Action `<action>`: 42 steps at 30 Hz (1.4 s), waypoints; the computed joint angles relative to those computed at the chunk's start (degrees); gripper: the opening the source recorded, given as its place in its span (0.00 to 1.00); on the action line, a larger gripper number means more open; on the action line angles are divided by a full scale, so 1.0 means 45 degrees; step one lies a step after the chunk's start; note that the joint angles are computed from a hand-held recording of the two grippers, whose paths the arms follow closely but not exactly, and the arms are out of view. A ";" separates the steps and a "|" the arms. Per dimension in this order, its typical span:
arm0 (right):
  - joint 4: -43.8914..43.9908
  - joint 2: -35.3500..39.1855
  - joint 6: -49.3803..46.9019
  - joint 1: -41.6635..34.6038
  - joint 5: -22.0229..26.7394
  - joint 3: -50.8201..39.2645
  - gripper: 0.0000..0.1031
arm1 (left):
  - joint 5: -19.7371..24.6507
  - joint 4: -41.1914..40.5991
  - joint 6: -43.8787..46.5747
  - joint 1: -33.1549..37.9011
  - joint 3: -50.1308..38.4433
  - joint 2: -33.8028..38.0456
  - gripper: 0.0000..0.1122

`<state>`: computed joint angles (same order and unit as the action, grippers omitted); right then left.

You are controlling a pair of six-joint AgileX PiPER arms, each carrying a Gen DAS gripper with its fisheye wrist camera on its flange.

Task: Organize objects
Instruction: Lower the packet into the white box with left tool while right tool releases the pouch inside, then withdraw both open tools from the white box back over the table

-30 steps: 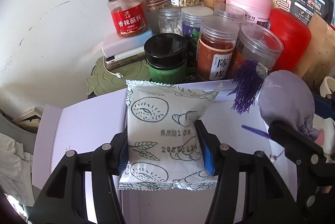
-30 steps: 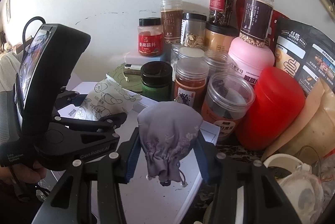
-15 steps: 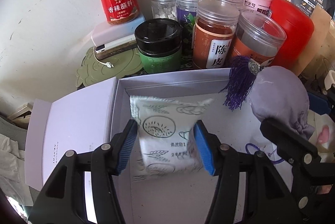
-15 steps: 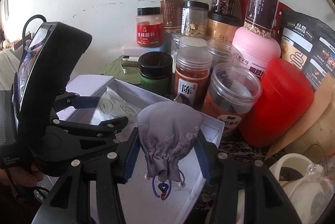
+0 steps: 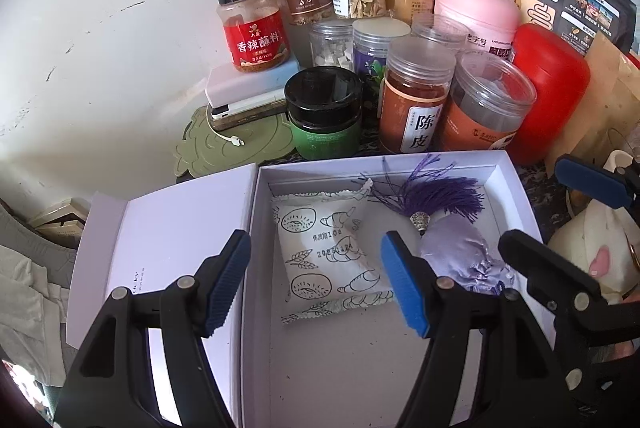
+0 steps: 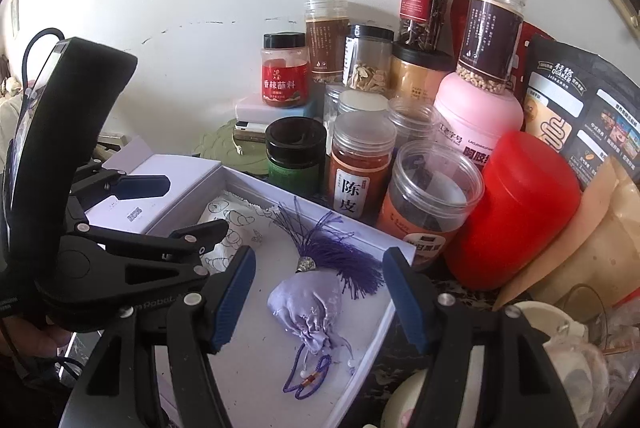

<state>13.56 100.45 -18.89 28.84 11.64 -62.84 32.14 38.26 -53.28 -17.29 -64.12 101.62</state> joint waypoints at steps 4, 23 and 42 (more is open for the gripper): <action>-0.0158 -0.0427 0.0169 -0.0024 0.0031 0.0188 0.65 | 0.0240 -0.0136 0.0054 -0.0143 0.0106 -0.0440 0.59; -0.2952 -0.3681 0.2920 0.0404 0.0965 0.1394 0.65 | 0.2297 -0.0154 -0.0287 -0.1335 0.0750 -0.3564 0.59; -0.5383 -0.7550 0.5602 0.1572 0.2487 0.3175 0.65 | 0.5901 0.0796 -0.2266 -0.4877 0.1542 -0.6605 0.59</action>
<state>-10.67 66.48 6.32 35.91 22.84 -48.55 58.70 41.84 -63.48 -39.23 -57.18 71.90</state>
